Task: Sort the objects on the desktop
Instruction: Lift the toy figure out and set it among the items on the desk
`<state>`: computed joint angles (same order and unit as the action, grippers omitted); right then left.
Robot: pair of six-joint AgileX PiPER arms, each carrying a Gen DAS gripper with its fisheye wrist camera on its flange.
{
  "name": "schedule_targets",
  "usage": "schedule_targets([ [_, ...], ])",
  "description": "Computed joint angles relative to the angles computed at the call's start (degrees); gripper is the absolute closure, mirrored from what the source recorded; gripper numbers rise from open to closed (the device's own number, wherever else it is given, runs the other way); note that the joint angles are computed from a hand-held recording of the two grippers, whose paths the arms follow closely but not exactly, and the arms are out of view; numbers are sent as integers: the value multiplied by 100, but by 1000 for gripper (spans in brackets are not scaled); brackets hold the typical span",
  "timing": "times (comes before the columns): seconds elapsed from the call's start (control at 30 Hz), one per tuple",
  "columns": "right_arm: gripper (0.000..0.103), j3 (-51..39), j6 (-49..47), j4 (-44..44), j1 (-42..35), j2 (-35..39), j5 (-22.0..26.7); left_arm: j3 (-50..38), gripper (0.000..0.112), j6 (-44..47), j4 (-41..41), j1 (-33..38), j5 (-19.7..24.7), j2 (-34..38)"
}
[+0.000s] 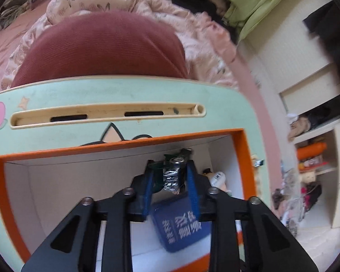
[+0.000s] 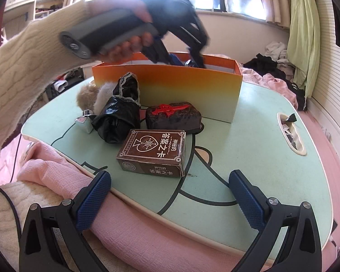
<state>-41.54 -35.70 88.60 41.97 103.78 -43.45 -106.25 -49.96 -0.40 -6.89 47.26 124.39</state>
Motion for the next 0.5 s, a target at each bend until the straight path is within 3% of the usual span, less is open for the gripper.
schedule_targets([
  [0.17,0,-13,-12,35,27,-3,-22,846,91,-133,226,-92,-545,-700],
  [0.33,0,-62,-59,69,15,17,-29,1869,91,-519,639,-333,-1532,-1550],
  [0.5,0,-84,-69,82,14,26,-32,3367,91,-2325,2419,-1136,-2552,-2816],
])
